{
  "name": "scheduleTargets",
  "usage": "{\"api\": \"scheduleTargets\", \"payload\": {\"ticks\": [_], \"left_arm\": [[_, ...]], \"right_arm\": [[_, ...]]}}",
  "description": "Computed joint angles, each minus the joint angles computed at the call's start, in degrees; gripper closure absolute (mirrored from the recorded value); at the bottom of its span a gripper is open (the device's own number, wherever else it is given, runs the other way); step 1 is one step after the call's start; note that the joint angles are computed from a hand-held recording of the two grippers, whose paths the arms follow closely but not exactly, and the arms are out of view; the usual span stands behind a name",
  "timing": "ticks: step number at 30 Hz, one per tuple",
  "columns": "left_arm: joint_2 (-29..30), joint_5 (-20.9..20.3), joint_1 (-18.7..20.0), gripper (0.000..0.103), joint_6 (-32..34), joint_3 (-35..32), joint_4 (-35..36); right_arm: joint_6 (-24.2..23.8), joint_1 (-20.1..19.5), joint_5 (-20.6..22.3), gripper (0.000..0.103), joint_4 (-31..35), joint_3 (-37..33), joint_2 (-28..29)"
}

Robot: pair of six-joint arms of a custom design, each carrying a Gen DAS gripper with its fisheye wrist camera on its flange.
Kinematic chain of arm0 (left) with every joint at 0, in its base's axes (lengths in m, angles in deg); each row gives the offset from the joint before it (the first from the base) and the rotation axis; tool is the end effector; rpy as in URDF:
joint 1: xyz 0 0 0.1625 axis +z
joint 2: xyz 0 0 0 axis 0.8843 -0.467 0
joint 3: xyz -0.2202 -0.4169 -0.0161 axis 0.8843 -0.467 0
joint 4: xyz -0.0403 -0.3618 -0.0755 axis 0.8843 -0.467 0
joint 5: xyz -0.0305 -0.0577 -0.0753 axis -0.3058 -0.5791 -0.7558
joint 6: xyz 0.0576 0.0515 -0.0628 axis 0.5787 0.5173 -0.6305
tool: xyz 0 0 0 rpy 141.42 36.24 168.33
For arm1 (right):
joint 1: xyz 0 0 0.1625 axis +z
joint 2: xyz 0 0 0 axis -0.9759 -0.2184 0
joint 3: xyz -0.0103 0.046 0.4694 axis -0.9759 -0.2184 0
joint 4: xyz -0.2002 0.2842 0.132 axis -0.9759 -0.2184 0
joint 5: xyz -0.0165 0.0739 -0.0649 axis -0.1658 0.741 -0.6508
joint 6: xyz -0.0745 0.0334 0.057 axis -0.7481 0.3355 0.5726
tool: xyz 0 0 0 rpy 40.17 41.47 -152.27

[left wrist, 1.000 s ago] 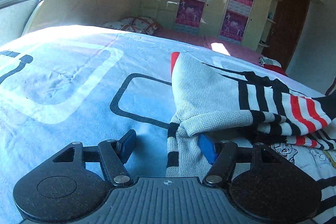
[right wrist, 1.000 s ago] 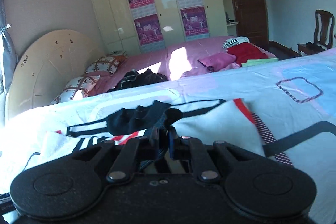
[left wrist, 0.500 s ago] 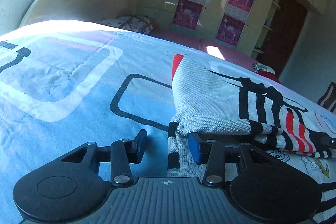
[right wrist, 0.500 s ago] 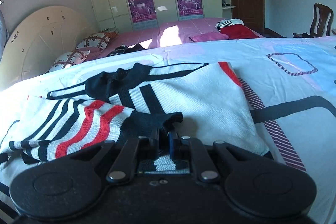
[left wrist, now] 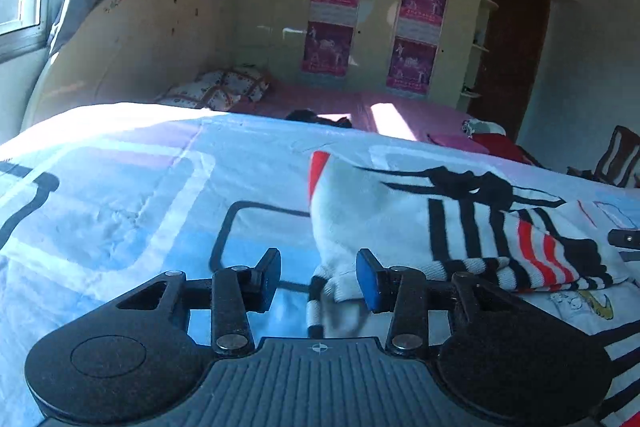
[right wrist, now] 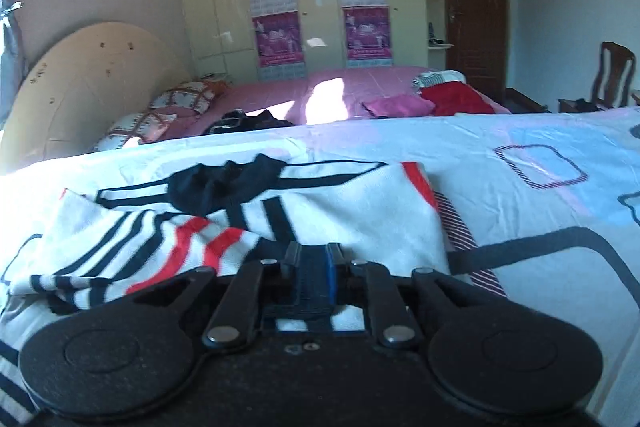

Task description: Fold small clothes

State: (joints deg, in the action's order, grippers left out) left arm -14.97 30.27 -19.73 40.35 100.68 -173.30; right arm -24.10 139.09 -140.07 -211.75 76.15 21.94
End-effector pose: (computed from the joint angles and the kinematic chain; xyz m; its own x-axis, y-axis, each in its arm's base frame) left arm -0.2536 -0.5093 -0.0668 -0.7580 0.2470 -0.6037 0.6309 0.5123 -0.5826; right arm -0.0877 -0.4399 0.3102 -0.7523 0.2062 0.6258 -0.4611 0.5136 -0.7236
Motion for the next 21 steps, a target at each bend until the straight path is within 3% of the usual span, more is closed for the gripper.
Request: {"api": "scheduleTargets", "payload": {"ticks": [4, 5, 7, 8, 10, 12, 13, 15, 21], "left_arm": [[2.86, -8.06, 0.22, 0.062, 4.60, -9.02, 10.38], [3.72, -7.90, 0.48, 0.062, 4.79, -10.97, 12.54], [5.34, -3.83, 1.54, 0.061, 3.21, -14.68, 20.27], [5.10, -4.18, 2.36, 0.057, 1.68, -14.76, 21.04], [3.68, -7.80, 3.99, 0.055, 0.90, -13.14, 19.68], [3.07, -7.22, 3.71, 0.055, 1.83, -12.70, 19.40], [2.80, -7.28, 3.70, 0.055, 2.08, -12.59, 18.30], [2.33, -8.86, 4.21, 0.055, 3.77, -13.16, 16.11], [3.89, -11.90, 7.94, 0.055, 8.62, -25.04, 24.14]], "right_arm": [[-6.77, 1.67, 4.76, 0.092, 7.33, -0.54, 1.10], [-8.99, 2.34, 3.96, 0.094, 7.14, -0.99, 2.51], [-10.57, 3.63, -3.23, 0.094, 7.02, -3.70, 5.31], [-9.68, 3.24, -4.97, 0.095, 7.16, -4.63, 5.77], [-7.55, 2.47, -4.56, 0.097, 9.16, -4.86, 4.02], [-8.70, 3.11, -6.14, 0.096, 8.51, -5.13, 3.82], [-8.30, 2.92, -4.98, 0.089, 8.71, -5.08, 3.37], [-6.81, 2.82, -2.16, 0.089, 9.85, -5.25, 2.57], [-3.91, 6.27, -1.24, 0.089, 16.59, -11.71, 5.63]]}}
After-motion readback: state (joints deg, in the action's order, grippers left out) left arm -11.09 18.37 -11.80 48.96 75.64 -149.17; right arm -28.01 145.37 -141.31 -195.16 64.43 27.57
